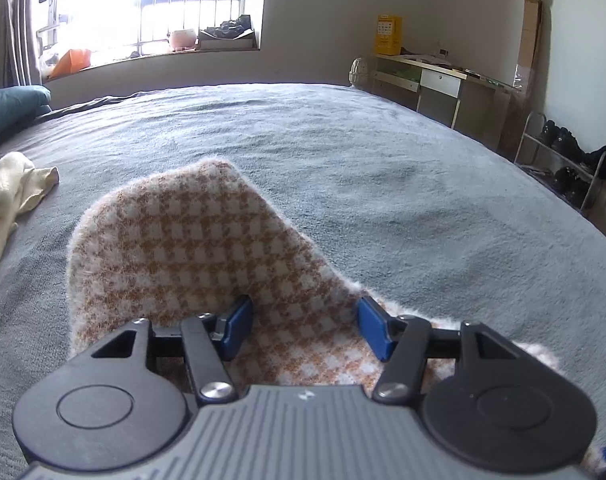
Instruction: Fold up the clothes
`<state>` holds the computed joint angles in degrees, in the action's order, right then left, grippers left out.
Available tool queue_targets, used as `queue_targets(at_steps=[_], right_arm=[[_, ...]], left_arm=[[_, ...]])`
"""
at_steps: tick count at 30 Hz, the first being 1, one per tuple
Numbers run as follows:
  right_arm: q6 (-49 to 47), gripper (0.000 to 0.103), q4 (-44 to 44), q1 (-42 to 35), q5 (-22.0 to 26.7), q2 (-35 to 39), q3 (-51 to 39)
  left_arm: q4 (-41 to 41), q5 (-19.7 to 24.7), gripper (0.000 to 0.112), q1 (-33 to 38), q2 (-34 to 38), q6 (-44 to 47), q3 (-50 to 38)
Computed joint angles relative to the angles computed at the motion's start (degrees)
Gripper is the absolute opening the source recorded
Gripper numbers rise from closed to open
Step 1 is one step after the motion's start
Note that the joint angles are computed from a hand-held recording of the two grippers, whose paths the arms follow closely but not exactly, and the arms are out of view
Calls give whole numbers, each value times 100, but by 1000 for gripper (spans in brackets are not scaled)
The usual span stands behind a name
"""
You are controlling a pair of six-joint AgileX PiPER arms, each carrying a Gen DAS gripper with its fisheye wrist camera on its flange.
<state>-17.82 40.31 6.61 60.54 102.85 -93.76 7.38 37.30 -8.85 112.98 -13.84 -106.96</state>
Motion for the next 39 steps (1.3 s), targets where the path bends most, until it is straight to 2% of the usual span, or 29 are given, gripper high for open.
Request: queue_targets(at_steps=[2,4,7,9,10,11,12,14,16,18,21,24,25,28,30,32,34,37,39], right_arm=[[115,23,-503,80,-29,-385,15],[-245,23,-639,243,-285,-571,-92],[-892,21,-168,569,-467,-16,-778],[-1114,18,-200,849,-563,531,-1238],[-1026,15,-475,973,-642,752,-1397],[-859,6,-761,1023,-874,908,-1362],[-665,0,-818,921,-883,1075,-1371],[-46,0,-298,550,-560,1158,-1398],[-183,0,-290,463,-681,665,-1084],[-178,1,-602,402,-599,243,-974],[-425,1,-692,206,56,-243,-1016],[-1001,2,-723,225,677,-507,-846],[-905,2,-1048,391,714,-512,-713],[-281,1,-2749,907,481,-454,-169],[385,1,-3294,920,476,-650,-10],[524,1,-2923,647,448,-1057,133],[-36,2,-2512,620,530,-1288,150],[-532,2,-2206,750,530,-1617,181],[-772,2,-2132,1015,247,-1494,176]], left_arm=[[-1,-19,60,4,-8,-24,11],[15,-8,60,0,-8,-34,2],[-57,119,60,9,11,18,-109],[-243,187,60,65,22,167,-175],[-349,202,61,97,25,249,-191],[-496,199,61,137,28,359,-194],[-597,248,61,160,46,436,-245],[-753,459,61,208,45,558,-411],[-1200,747,61,350,-12,804,-576],[-1743,946,61,541,-308,1048,-436],[-2404,936,62,764,-1106,1573,392],[-2830,1161,62,911,-1794,2054,1165],[-2962,1275,62,956,-2002,2126,1412],[-3083,1735,62,1006,-2582,2330,1982],[-3190,2073,62,1082,-2998,2529,2296],[-3270,2442,62,1147,-3387,2542,2569],[-3402,2843,62,1212,-3684,2531,2771],[-3385,3046,62,1013,-3950,2454,3070],[-3347,2975,62,724,-4040,2420,3303]])
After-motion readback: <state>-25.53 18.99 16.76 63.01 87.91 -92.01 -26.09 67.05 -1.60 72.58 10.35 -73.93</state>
